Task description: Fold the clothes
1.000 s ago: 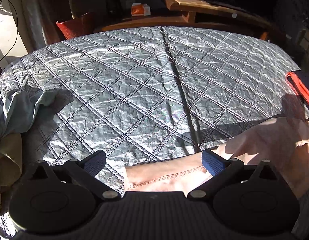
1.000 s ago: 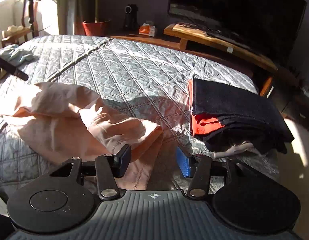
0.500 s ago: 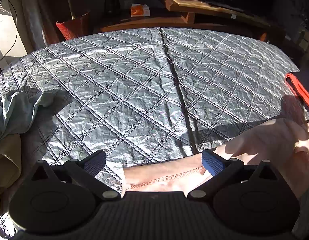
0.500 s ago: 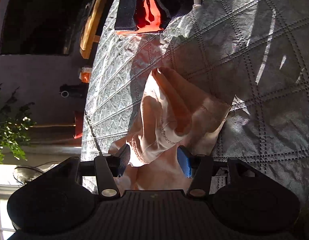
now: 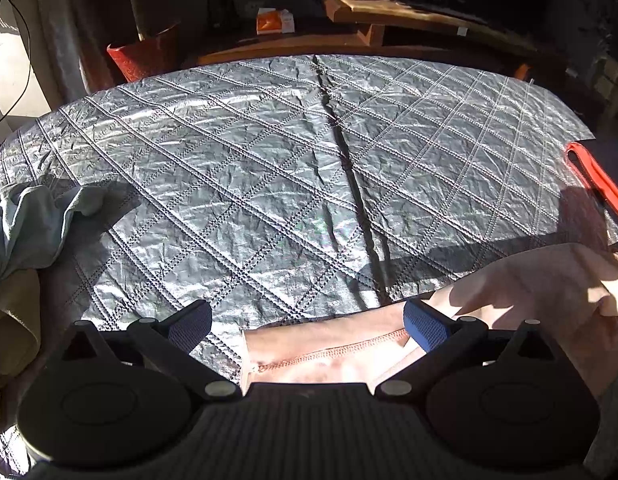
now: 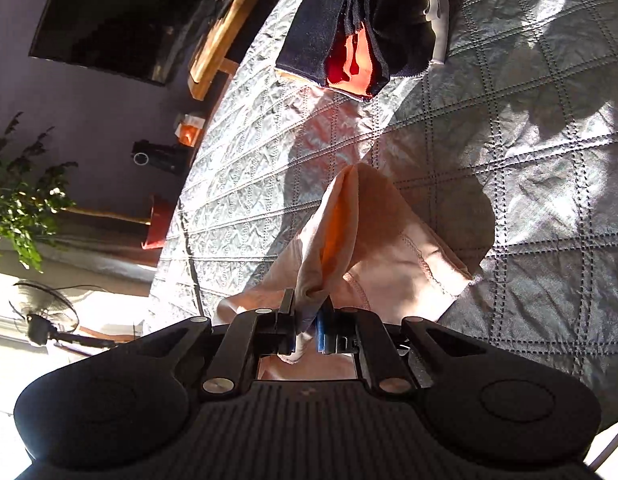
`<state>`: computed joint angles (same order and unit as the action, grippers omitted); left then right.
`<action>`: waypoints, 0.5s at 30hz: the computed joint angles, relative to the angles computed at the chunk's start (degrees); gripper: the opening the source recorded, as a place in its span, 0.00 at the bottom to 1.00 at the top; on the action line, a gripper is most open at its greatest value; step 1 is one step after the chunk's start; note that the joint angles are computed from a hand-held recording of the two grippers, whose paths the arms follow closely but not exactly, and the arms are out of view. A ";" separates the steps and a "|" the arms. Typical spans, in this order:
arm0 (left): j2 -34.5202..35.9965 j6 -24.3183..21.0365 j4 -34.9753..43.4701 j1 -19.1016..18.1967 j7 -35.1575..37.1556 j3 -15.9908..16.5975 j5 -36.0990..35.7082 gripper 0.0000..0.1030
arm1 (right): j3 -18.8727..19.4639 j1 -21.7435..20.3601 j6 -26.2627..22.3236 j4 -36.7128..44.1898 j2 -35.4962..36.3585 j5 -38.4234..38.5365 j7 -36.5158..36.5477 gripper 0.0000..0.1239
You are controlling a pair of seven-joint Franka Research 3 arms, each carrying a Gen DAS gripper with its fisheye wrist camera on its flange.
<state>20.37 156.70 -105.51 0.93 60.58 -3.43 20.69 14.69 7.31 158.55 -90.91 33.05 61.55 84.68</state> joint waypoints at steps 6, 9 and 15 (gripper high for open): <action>0.02 -0.20 -0.21 0.12 0.75 -0.44 -0.38 0.99 | -1.01 -2.10 -5.09 -3.30 -1.36 -0.22 -0.22 0.10; -0.23 0.43 -0.55 0.38 2.06 -1.04 -1.17 0.99 | -3.28 -0.68 -6.86 -4.95 -2.17 -5.40 1.47 0.10; 0.18 -0.26 -0.22 -0.03 2.99 -1.00 -1.54 0.99 | -4.07 -0.76 -10.65 -4.74 -3.38 -6.20 -2.70 0.12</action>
<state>20.55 156.45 -105.72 0.89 63.57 -4.43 19.15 10.62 6.55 147.90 -95.64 29.66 55.35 81.98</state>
